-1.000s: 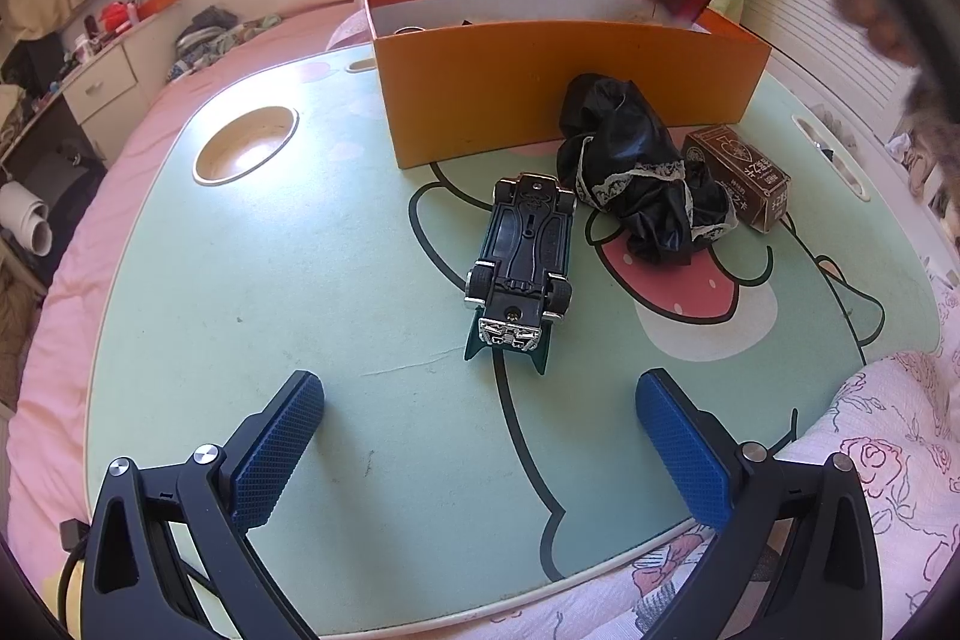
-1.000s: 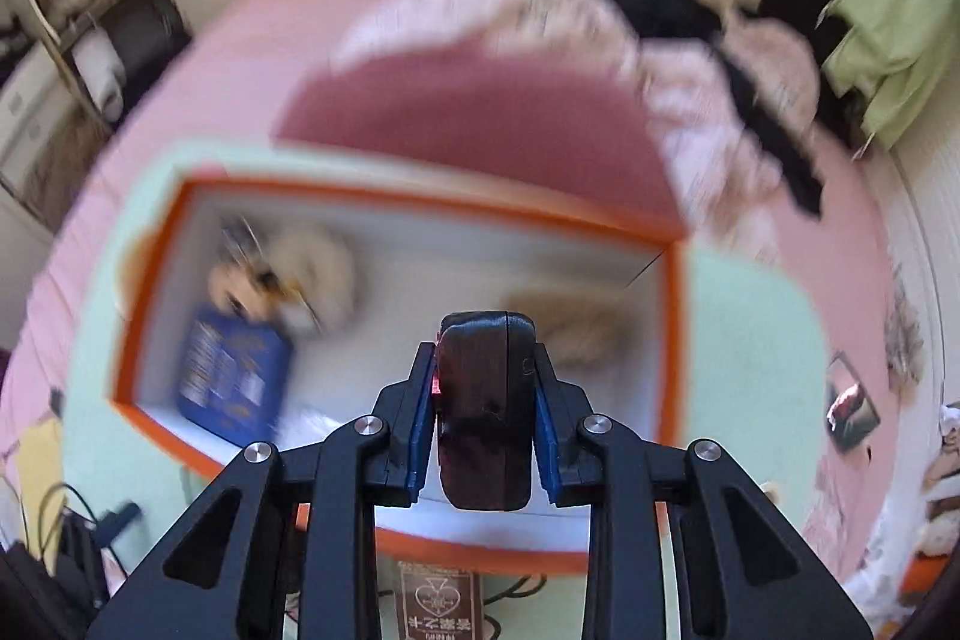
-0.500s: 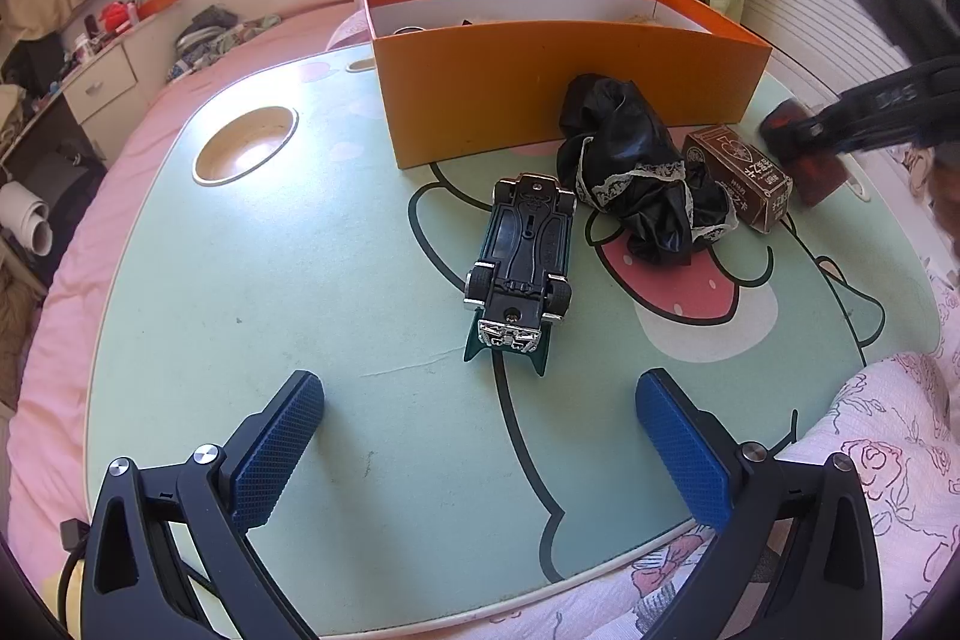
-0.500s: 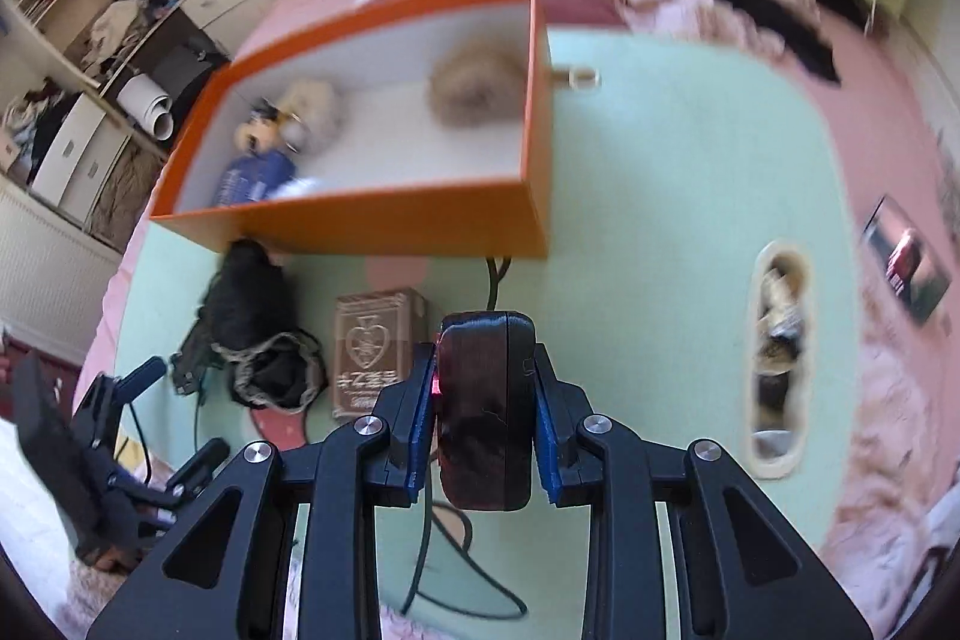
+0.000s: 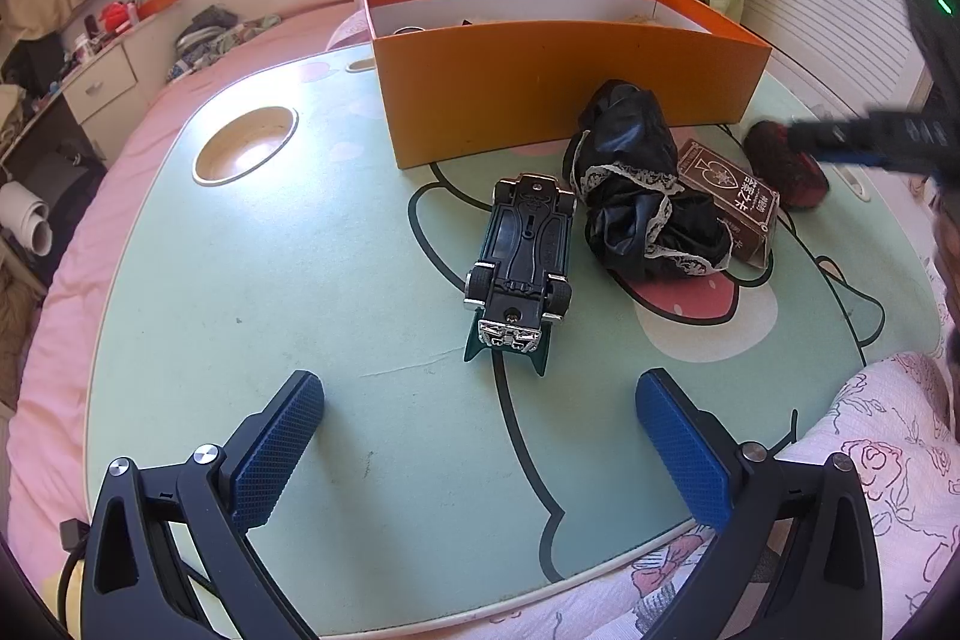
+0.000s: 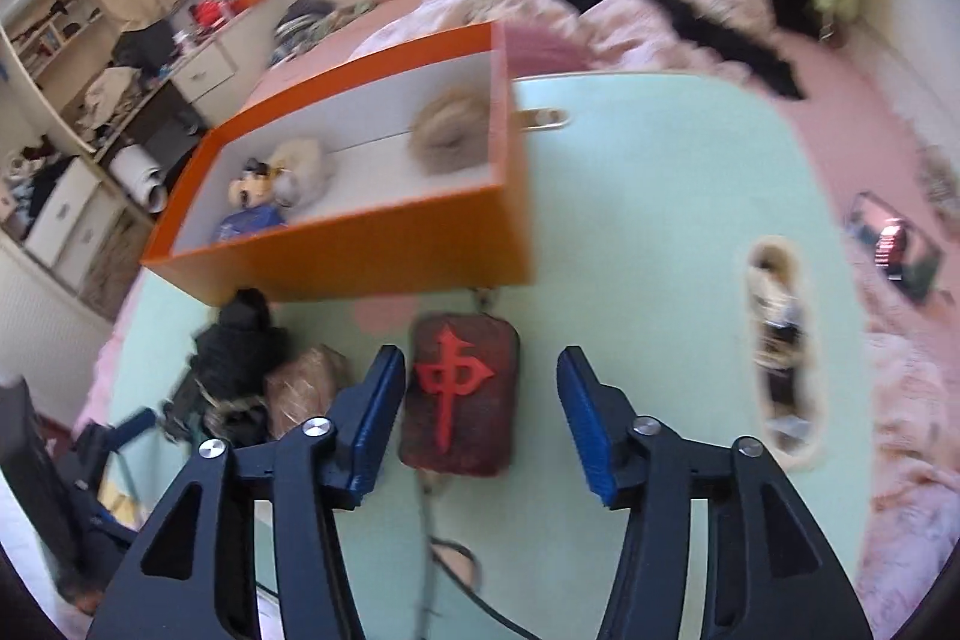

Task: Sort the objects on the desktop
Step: 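Carry the mahjong tile out and set it on the table, open right gripper, then grasp the brown fluffy pompom in the box with the left gripper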

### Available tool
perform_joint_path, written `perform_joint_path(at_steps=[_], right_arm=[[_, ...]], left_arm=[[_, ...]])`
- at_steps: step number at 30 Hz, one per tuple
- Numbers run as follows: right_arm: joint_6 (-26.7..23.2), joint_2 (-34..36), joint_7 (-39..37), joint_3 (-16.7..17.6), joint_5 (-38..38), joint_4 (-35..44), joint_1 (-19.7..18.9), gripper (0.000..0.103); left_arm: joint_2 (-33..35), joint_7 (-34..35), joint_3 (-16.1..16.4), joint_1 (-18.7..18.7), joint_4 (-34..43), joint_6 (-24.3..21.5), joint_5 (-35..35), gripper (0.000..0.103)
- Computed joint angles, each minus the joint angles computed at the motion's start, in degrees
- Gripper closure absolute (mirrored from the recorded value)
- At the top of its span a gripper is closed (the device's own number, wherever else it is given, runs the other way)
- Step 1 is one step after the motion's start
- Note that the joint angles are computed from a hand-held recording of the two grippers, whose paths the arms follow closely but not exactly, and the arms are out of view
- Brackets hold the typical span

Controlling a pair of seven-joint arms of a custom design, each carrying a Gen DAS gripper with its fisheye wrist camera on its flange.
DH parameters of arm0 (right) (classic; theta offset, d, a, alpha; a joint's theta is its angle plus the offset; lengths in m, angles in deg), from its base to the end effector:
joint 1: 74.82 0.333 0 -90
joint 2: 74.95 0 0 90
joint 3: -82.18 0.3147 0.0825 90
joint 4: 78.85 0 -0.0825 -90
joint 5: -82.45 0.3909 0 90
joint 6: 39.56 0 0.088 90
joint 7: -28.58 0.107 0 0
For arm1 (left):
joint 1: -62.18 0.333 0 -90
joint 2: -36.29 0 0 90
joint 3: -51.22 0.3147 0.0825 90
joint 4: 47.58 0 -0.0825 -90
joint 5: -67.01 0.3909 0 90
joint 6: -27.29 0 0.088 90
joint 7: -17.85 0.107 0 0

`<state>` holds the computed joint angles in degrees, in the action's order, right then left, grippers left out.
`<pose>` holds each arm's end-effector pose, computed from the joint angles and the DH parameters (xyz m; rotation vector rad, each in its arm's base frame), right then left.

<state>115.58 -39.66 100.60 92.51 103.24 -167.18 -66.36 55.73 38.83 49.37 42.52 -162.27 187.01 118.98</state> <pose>0.7216 0.2045 0.3518 -2.0198 1.5030 -0.1882 0.5771 -0.2649 0.3188 -1.8841 1.8085 -0.5546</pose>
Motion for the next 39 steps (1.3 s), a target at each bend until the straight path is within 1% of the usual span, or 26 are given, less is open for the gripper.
perform_joint_path(at_steps=[2,4,5,6,8,9,10,11,13,14,16,17,18,20,26,28,29,31,32,33,34,35,36,37,38,39], right_arm=[[1.99,-1.86,-1.43,0.59,0.92,-3.56,-1.09,0.049],[4.07,-4.21,-4.10,2.39,3.13,-8.20,-2.74,0.046],[3.94,-4.93,-5.58,3.05,3.95,-9.65,-3.48,0.046],[3.84,-5.44,-6.61,3.19,4.37,-10.73,-3.68,0.046],[5.68,-7.00,-8.10,3.20,4.90,-13.95,-3.19,0.046],[6.66,-7.62,-9.02,3.22,4.88,-15.25,-2.91,0.043],[7.30,-8.02,-9.32,2.76,4.19,-15.99,-2.19,0.039],[7.60,-8.09,-9.18,2.14,3.28,-16.19,-1.39,0.037],[7.62,-7.92,-8.96,1.34,1.61,-16.08,-0.24,0.026],[7.75,-7.86,-8.41,0.24,-0.36,-16.11,1.09,0.023],[10.11,-7.81,-5.66,-3.85,-6.85,-17.26,5.51,0.013],[11.75,-7.66,-5.15,-4.10,-8.97,-17.94,6.10,0.009],[12.64,-7.40,-6.51,-2.34,-8.40,-18.23,4.78,0.000],[13.61,-7.13,-7.82,-0.04,-7.97,-18.42,2.72,0.000],[13.92,-7.02,-9.26,1.85,-7.67,-18.47,0.63,0.000],[13.84,-6.92,-9.36,1.97,-7.61,-18.34,0.49,0.000],[14.14,-7.03,-9.46,2.09,-7.52,-18.73,0.42,0.000],[14.49,-7.10,-9.28,2.04,-7.60,-19.08,0.63,0.000],[14.42,-7.00,-9.09,1.95,-7.71,-18.91,0.81,0.000],[14.39,-6.89,-8.82,1.79,-7.87,-18.73,1.06,0.000],[14.46,-6.87,-8.80,1.84,-7.92,-18.75,1.04,0.000],[14.53,-6.82,-8.84,1.95,-7.94,-18.74,0.96,0.000],[14.63,-6.83,-8.92,2.09,-7.92,-18.82,0.85,0.000],[14.73,-6.85,-8.99,2.21,-7.89,-18.91,0.76,0.000],[14.77,-6.86,-9.00,2.26,-7.90,-18.95,0.72,0.000],[14.80,-6.87,-8.98,2.28,-7.91,-18.98,0.71,0.000]], left_arm=[[-0.02,-0.04,0.03,-0.02,-0.06,0.01,0.04,0.000],[-0.03,-0.09,0.04,-0.04,-0.08,0.05,0.06,0.000],[0.01,-0.06,0.04,-0.03,-0.03,0.05,0.04,0.000],[-0.02,-0.11,0.06,-0.06,-0.06,0.03,0.08,0.000],[0.08,-0.08,0.05,-0.07,0.08,-0.01,0.08,0.000],[0.00,-0.14,0.08,-0.06,-0.06,0.06,0.12,0.000],[-0.02,-0.16,0.08,-0.07,-0.09,0.06,0.13,0.000],[0.00,-0.14,0.07,-0.06,-0.06,0.05,0.11,0.000],[-0.02,-0.16,0.07,-0.07,-0.08,0.04,0.15,0.000],[0.00,-0.15,0.06,-0.06,-0.05,0.05,0.14,0.000],[0.01,-0.04,0.02,-0.04,-0.06,-0.03,0.04,0.000],[0.05,0.06,0.00,0.03,-0.03,0.03,-0.06,0.000],[0.09,0.23,0.00,0.08,0.04,0.01,-0.15,0.000],[0.15,0.19,0.10,0.03,0.15,0.05,-0.07,0.000],[0.18,-0.66,0.54,-0.40,0.29,-0.23,0.52,0.000],[-0.87,-3.78,1.67,-0.93,-0.72,1.41,3.80,0.000],[-2.03,-8.93,3.39,-2.18,-1.28,2.47,9.04,0.000],[-4.13,-17.99,4.91,-3.29,-1.73,2.84,18.97,0.002],[-5.22,-21.68,5.15,-3.36,-1.70,3.02,23.24,0.002],[-5.99,-23.39,4.85,-2.74,-1.31,4.31,25.41,0.003],[-6.20,-22.09,4.03,-1.27,-0.53,7.08,24.37,0.005],[-6.08,-19.11,2.86,0.51,0.18,9.50,21.41,0.008],[-5.49,-12.90,0.72,3.09,1.29,11.83,15.20,0.009],[-4.38,-5.26,-1.80,5.44,2.97,12.90,7.48,0.012],[-3.25,0.42,-4.16,7.18,4.64,12.85,1.79,0.015],[-0.75,10.11,-8.52,10.37,7.94,12.18,-7.30,0.016]])
